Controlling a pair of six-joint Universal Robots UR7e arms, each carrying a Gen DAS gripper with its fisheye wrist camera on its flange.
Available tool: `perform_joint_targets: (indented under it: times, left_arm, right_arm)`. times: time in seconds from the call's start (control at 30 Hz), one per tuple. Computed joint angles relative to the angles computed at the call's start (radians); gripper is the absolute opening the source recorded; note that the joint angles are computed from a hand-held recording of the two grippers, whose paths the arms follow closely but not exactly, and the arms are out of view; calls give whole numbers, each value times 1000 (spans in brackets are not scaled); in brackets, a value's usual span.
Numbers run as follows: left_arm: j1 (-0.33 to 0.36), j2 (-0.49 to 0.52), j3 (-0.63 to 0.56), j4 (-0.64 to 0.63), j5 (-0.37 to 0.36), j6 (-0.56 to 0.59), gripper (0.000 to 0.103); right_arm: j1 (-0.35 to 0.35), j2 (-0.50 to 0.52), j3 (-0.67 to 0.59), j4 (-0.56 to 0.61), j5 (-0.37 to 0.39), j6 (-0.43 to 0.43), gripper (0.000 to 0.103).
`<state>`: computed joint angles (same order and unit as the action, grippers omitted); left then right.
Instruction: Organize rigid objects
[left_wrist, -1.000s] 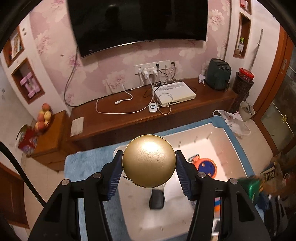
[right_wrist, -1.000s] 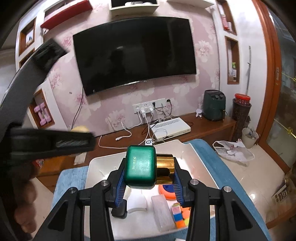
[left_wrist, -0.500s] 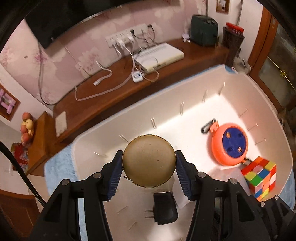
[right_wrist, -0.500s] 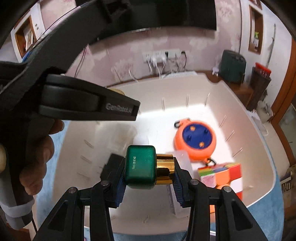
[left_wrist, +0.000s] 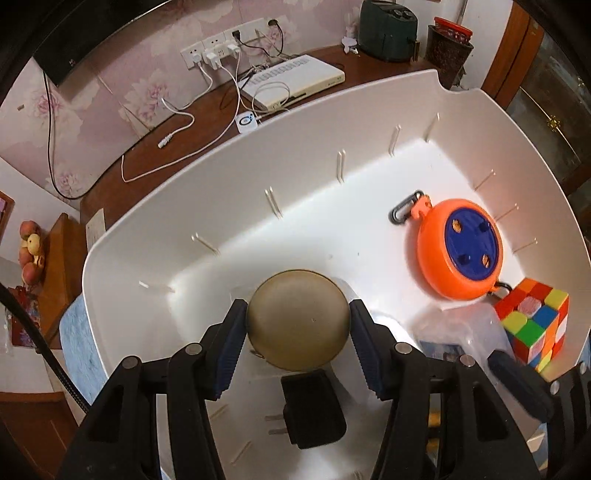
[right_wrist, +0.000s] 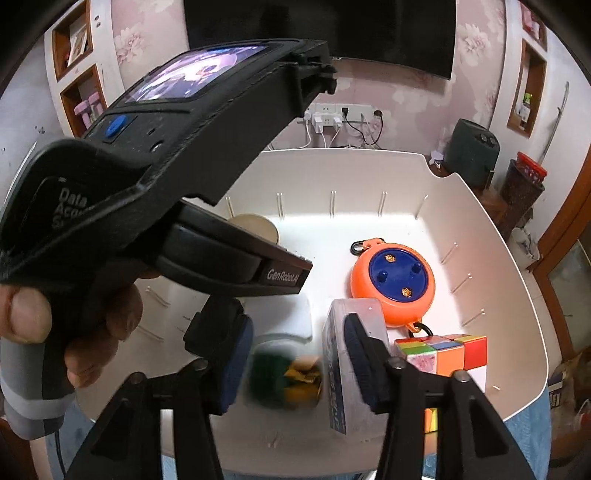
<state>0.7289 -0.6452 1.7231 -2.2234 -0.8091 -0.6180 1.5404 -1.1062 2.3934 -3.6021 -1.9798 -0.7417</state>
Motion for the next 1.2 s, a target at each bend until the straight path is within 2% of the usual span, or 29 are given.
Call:
perform_joint_targets:
  times: [0.07, 0.13, 0.2, 0.47, 0.83, 0.93, 1.1, 1.2]
  left_arm:
    - [-8, -4, 8, 2, 7, -4, 66]
    - [-18, -11, 19, -1, 10, -13, 80]
    - [-27, -20, 29, 3, 10, -23, 85]
    - [-80, -75, 73, 29, 17, -97, 85]
    - [-209, -229, 204, 36, 25, -326, 85]
    - [-252, -266, 235, 61, 29, -395, 85]
    - [-322, -306, 273, 119, 25, -513, 85]
    - [-360, -316, 287, 156, 16, -576, 86]
  right_arm:
    - [-1, -2, 7, -5, 0, -8, 60]
    - [-6, -13, 21, -7, 12, -12, 64]
    - [-12, -31, 34, -3, 30, -18, 65]
    - [-11, -119, 86, 14, 76, -9, 67]
    - [-9, -314, 188, 95, 127, 4, 67]
    - [-16, -399, 223, 148, 154, 1, 67]
    - [-40, -570, 274, 253, 216, -51, 67]
    - [-74, -675, 298, 313, 262, -89, 74]
